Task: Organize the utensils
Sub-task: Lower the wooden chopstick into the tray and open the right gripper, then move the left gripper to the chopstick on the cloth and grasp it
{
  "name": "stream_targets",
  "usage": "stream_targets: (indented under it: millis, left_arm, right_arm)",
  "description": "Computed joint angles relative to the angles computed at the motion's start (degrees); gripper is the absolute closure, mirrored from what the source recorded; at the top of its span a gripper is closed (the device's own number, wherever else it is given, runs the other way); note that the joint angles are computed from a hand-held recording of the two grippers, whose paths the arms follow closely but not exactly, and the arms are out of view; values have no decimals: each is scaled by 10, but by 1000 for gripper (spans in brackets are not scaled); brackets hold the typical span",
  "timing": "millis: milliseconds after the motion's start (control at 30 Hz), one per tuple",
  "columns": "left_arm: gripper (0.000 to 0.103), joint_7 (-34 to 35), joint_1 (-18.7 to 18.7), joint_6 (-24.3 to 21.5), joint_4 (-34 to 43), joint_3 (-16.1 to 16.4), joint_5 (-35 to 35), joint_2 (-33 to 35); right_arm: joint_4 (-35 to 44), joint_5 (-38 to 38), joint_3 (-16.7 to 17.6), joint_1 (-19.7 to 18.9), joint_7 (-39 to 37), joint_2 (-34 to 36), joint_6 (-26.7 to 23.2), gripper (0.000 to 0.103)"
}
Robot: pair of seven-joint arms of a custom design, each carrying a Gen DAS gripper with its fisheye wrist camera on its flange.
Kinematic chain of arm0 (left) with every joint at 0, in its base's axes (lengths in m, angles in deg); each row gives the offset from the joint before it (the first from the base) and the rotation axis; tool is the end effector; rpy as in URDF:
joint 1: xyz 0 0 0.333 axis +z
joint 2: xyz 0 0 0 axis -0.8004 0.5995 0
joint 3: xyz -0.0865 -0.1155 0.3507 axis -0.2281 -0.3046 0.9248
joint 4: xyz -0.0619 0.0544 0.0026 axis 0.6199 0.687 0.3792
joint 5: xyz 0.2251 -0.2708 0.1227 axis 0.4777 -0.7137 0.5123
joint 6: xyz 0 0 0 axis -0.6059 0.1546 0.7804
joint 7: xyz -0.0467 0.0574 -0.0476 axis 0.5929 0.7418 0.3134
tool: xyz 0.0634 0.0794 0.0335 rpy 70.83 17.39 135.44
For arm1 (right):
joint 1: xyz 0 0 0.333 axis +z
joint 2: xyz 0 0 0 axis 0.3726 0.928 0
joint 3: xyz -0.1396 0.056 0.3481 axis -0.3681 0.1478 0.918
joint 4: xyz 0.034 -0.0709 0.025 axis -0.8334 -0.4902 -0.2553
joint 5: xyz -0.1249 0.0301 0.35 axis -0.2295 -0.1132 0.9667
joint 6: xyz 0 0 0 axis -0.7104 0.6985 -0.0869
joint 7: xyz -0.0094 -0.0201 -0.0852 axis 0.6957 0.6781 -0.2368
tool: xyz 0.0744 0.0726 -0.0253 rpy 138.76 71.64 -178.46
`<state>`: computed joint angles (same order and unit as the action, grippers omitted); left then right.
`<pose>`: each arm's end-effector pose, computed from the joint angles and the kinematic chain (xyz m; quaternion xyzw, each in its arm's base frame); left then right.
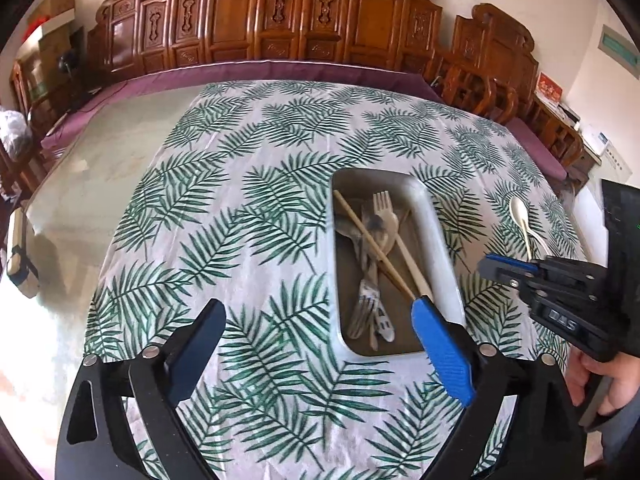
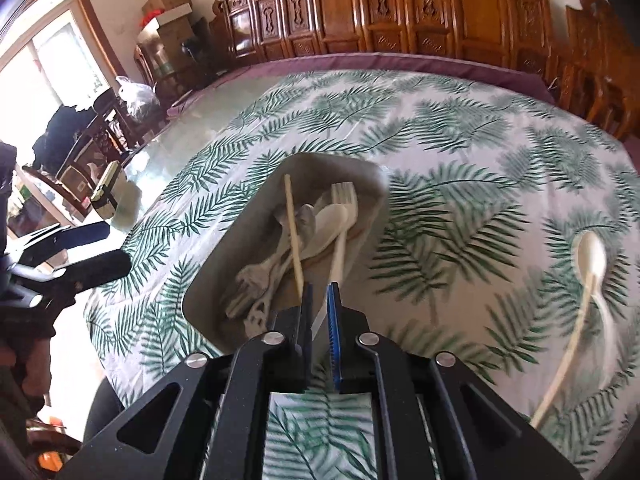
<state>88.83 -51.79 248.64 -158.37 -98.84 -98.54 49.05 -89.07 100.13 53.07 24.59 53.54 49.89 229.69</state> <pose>0.6950 -0.1142 0.4243 -0.5776 0.7592 -0.2650 0.1405 0.6810 0.1383 0.4101 -0.7130 0.6207 -0.1011 0.3100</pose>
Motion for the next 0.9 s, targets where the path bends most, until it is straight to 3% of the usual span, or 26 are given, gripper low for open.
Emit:
stream_targets:
  millis: [267,467,667,900]
  left_arm:
    - [11,-13,-22,38,-28,-2,20,-18]
    - [11,-12,-34,41,-31,-12,24,-21]
    - [11,-14,-54,30,-19,-19,28,-14]
    - [11,-17,-83,10,14,-27,34,11]
  right_arm:
    - [-101,29,12,-32,-30,-72,54,83]
    - [-160,66,20,-59,-63,-114,87,67]
    - [-209,82,2,-70,-70,-146,123,38]
    - [-243,100,-1,-111,-79,-163,141,34]
